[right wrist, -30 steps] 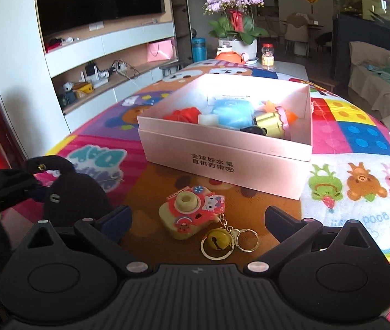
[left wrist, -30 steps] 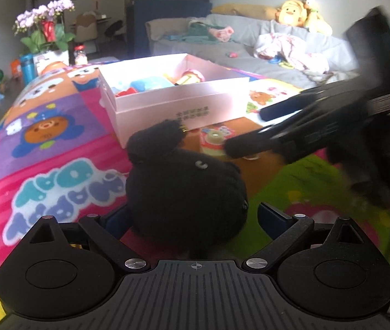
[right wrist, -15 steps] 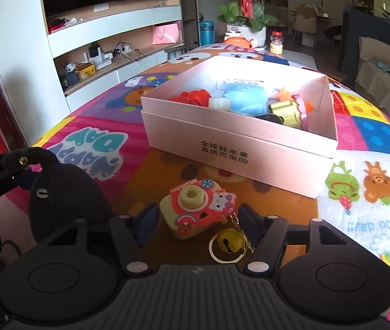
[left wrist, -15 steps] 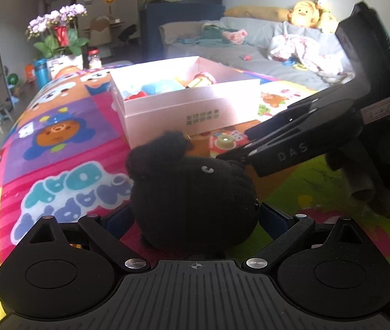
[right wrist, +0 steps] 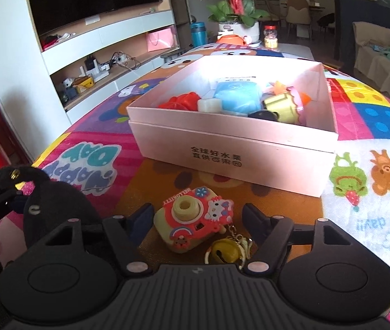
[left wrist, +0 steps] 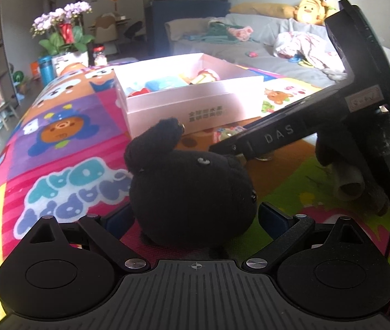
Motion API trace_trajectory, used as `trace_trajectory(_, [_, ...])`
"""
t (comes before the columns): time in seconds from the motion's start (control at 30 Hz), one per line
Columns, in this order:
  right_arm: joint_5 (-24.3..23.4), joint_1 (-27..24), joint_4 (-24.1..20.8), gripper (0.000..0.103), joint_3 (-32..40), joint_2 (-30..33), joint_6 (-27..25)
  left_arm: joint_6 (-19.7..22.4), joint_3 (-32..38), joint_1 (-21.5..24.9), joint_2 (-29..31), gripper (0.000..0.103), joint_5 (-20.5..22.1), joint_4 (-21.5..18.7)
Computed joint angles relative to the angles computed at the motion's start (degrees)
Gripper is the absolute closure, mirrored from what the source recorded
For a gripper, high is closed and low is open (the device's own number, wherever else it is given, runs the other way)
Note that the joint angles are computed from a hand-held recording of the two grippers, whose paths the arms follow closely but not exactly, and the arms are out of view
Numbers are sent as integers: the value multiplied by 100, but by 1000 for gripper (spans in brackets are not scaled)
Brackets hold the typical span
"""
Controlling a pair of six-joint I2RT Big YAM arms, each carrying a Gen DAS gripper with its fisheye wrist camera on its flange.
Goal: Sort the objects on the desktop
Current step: 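Grasp the pink bell keychain with the right gripper while the left holds the plush, then lift the keychain with the right gripper while the left lowers the plush into the box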
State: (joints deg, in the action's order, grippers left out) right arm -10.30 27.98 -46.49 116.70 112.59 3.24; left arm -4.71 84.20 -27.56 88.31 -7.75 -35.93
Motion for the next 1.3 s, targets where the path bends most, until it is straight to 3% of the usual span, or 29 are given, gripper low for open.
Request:
trace_trajectory(0.2, [994,108,529,21,-774,-427,-761,-37,-38,12,-14,4,-131,95])
trace_trajectory(0.47, [671,64,375,23,-488,-237,-746,-32,-43,74,-24,3,39,172])
trace_trajectory(0.57, [599,97,269,43,-372,-191,-817,-26,-18,68,3,3,22,133])
trace_trajectory(0.77, [528,129,130,43,-653,-535,-743,-92,6,1,63,4,-103,189])
trace_trajectory(0.83, [454,102,105,43,-784,-710,-671,-96,9,-17,59,11,-160,208])
trace_trajectory(0.93, [325,28,180,43,-951,-1034,-532,6,5,-29,-22,11,-147,293])
trace_trajectory(1.03, [164,-77,559,43,-985,-1369,-321,319,194,1,-80,11,-143,514])
trace_trajectory(1.2, [242,-184,1680,43,-1171,-1810,-183,1045,1057,92,314,11,-648,1036])
trace_trajectory(1.3, [516,-185,2012,43,-1258,-1854,-359,998,2003,261,969,10,-516,811])
